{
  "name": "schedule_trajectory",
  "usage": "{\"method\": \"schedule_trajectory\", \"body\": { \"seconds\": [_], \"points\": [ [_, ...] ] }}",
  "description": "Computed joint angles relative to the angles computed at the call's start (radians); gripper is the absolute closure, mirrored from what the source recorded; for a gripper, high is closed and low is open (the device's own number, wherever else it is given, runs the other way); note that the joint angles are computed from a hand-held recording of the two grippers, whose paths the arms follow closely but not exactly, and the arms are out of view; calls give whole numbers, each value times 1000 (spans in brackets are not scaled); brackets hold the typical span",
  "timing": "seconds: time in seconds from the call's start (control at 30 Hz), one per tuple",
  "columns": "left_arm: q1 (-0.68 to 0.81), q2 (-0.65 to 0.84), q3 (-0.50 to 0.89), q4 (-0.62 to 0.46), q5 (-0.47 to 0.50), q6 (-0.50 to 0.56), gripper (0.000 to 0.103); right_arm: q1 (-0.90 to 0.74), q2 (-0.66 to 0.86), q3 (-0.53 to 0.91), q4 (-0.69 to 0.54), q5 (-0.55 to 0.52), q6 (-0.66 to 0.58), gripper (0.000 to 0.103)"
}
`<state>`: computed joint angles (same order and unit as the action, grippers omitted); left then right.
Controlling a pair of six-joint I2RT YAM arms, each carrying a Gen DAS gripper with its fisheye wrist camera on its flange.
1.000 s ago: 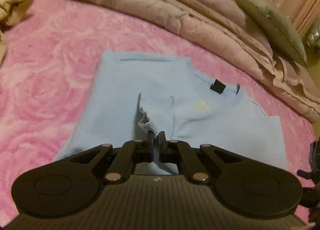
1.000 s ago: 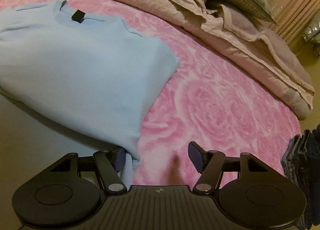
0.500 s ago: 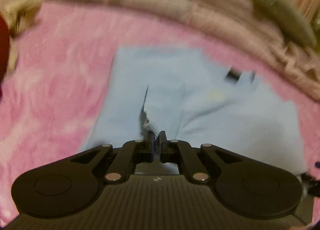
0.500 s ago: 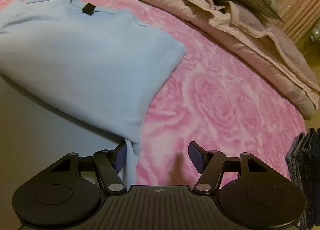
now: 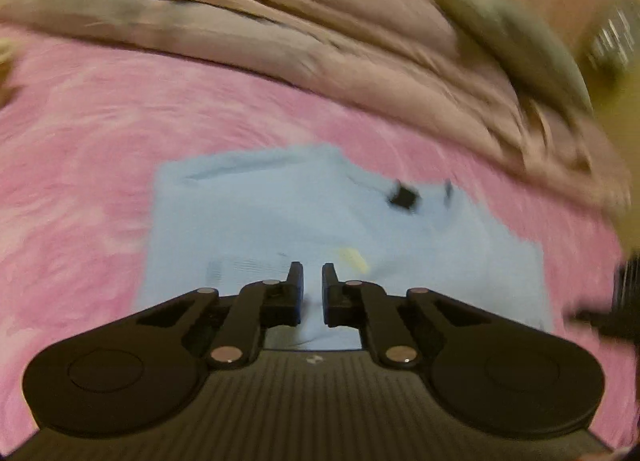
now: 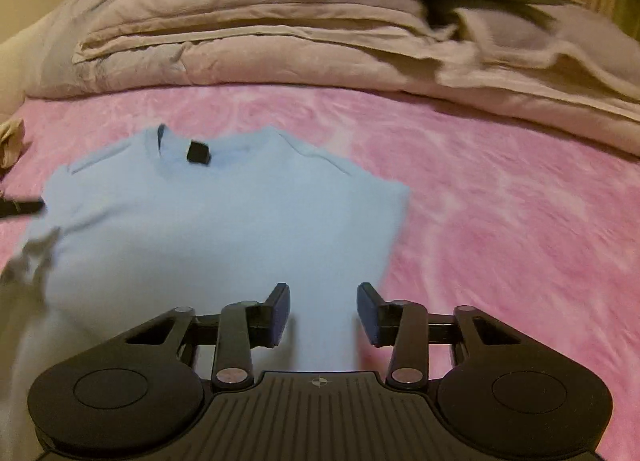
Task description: Fold clothes
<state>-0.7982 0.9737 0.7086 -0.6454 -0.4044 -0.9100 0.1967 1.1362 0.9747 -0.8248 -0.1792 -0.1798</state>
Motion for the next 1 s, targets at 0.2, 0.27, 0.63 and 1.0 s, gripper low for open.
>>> {"method": "schedule_trajectory", "body": {
  "seconds": [0.2, 0.27, 0.63, 1.0],
  "points": [
    [85, 173, -59, 184, -2, 220, 100, 33, 249, 10, 231, 28, 16, 61],
    [112, 154, -63, 177, 3, 215, 100, -12, 290, 10, 272, 28, 7, 61],
    [-192, 35, 32, -166, -192, -143, 96, -61, 4, -69, 56, -98, -78, 61],
    [-451, 97, 147, -430, -280, -397, 92, -195, -194, -97, -137, -94, -196, 61]
  ]
}}
